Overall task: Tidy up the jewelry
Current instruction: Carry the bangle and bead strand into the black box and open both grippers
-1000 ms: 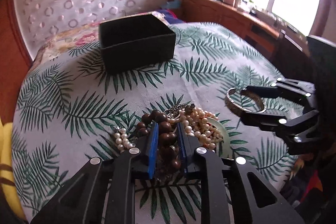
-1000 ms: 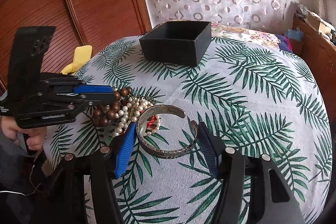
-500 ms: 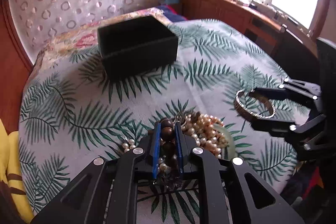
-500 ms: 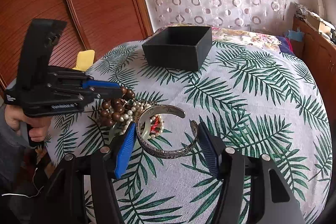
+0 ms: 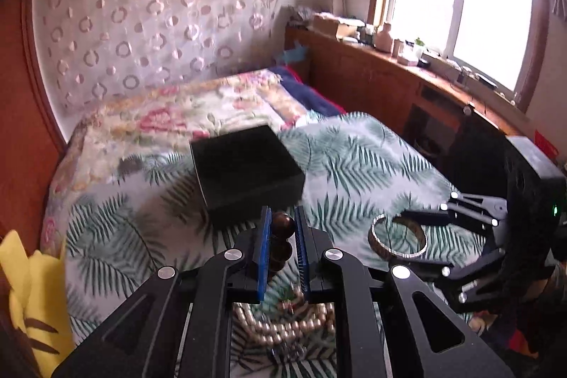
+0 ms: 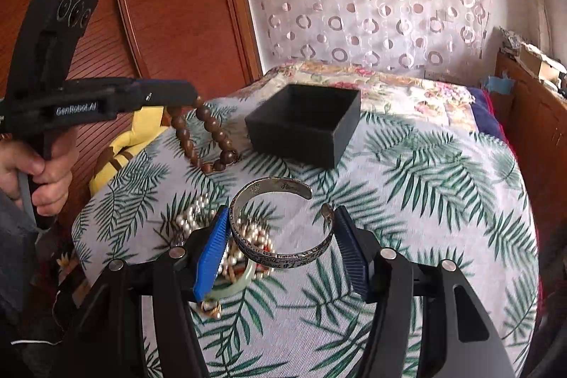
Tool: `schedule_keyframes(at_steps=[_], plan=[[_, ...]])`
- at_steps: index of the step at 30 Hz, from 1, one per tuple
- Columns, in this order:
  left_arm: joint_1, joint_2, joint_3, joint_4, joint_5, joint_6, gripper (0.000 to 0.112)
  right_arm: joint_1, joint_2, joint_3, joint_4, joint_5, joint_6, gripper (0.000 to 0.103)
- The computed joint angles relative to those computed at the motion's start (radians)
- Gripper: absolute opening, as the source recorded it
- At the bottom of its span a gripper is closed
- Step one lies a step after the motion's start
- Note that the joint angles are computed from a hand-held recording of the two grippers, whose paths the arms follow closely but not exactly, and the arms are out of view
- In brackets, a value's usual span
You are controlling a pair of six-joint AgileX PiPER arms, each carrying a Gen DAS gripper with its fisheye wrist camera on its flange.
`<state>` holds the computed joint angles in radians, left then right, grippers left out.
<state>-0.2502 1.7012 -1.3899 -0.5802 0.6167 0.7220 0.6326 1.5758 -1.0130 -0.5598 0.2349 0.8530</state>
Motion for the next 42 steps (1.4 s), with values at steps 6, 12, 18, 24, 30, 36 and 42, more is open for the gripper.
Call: schedule_keyframes(at_steps=[6,12,18,24,30,36,42], plan=[[-0.019,0.076,-0.174,0.081,0.029,-0.108,0.012,-0.025,0.023,-0.097,0.056,0.047,-0.103,0.062],[-0.035,0.192,-0.388,0.149,0.085,-0.226,0.012,-0.058,0.052,-0.19,0.125,0.086,-0.211,0.062],[-0.045,0.334,-0.583,0.239,0.129,-0.326,0.012,-0.091,0.12,-0.306,0.208,0.131,-0.332,0.062],[-0.022,0.491,-0.731,0.247,0.187,-0.368,0.012,-0.122,0.23,-0.434,0.314,0.165,-0.469,0.062],[0.011,0.528,-0.687,0.2,0.131,-0.346,0.019,-0.141,0.369,-0.59,0.404,0.218,-0.572,0.062],[0.044,0.436,-0.49,0.138,-0.015,-0.269,0.056,-0.146,0.494,-0.749,0.458,0.273,-0.637,0.062],[0.089,0.299,-0.198,-0.057,-0.219,-0.01,0.087,-0.15,0.601,-0.907,0.488,0.336,-0.679,0.062]])
